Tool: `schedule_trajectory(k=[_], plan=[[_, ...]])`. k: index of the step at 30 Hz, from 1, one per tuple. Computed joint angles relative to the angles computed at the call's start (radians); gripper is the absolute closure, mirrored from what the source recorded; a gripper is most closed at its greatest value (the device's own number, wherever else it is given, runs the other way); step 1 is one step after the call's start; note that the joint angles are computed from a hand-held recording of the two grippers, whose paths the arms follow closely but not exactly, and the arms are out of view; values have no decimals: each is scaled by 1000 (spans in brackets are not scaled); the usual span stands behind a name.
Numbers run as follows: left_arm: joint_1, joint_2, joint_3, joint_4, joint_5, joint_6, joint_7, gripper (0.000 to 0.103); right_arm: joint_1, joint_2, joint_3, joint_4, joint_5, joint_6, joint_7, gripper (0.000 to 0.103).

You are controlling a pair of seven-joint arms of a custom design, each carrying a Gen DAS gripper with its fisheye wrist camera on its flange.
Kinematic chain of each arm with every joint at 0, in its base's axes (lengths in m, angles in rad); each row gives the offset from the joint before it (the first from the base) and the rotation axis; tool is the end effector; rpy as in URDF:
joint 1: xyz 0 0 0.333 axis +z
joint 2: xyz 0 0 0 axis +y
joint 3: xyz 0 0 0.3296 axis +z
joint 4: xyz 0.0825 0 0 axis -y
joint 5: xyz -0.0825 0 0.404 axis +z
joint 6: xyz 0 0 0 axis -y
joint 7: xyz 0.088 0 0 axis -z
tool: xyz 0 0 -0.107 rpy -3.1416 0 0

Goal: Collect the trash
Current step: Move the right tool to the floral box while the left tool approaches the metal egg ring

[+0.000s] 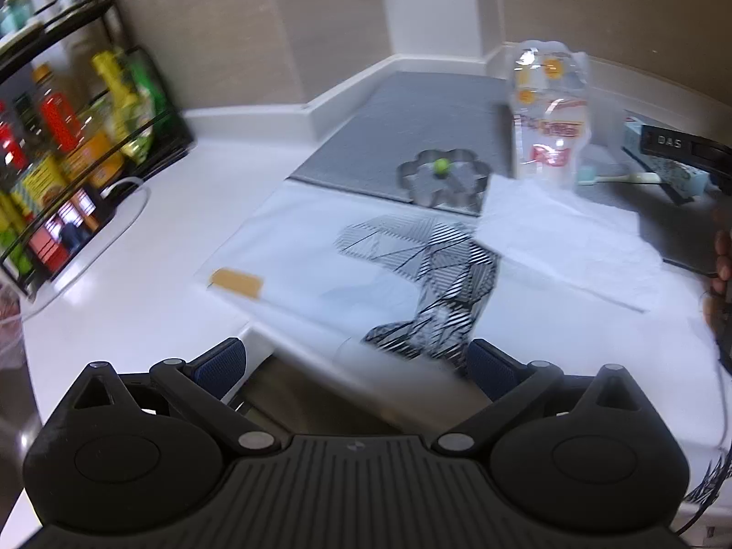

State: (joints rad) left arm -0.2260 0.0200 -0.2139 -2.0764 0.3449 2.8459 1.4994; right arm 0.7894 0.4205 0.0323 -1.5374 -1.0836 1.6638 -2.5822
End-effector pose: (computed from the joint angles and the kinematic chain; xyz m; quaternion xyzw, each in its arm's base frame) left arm 0.5497 -0.2777 0.5088 -0.4084 0.8318 -0.2587 0.2728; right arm 0.5345 0.4422 0.4436 -0.2324 0.8277 -0.4615 0.2188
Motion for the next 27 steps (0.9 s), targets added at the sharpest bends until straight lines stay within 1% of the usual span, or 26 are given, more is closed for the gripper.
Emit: schedule_trajectory(k=[2, 4, 9, 10, 13, 19, 23, 25, 27], plan=[[-7, 14, -4, 14, 27, 13, -3, 0, -8, -15, 1, -21, 11, 21, 28, 2], [-16, 35, -2, 38, 60, 26, -20, 0, -9, -21, 4, -32, 13, 22, 50, 2], [-34, 111, -6, 140, -2, 0, 24, 0, -18, -26, 9, -39, 12, 38, 51, 2], [-42, 129, -1, 163, 3, -2, 19, 0, -19, -27, 9, -41, 11, 41, 54, 2], [-77, 183, 30, 236, 62, -7, -48, 0, -20, -32, 9, -46, 6, 42, 55, 2], [-133, 348, 65, 473, 72, -126, -132, 0, -30, -41, 16, -56, 14, 66, 59, 2], [-165, 467, 74, 643, 63, -223, -121, 0, -39, -50, 15, -73, 19, 86, 75, 2], [-183, 514, 84, 712, 61, -263, -124, 0, -47, -64, 15, -99, 7, 121, 89, 2], [-188, 553, 79, 769, 43, -298, -103, 0, -53, -70, 18, -109, 0, 139, 93, 2]])
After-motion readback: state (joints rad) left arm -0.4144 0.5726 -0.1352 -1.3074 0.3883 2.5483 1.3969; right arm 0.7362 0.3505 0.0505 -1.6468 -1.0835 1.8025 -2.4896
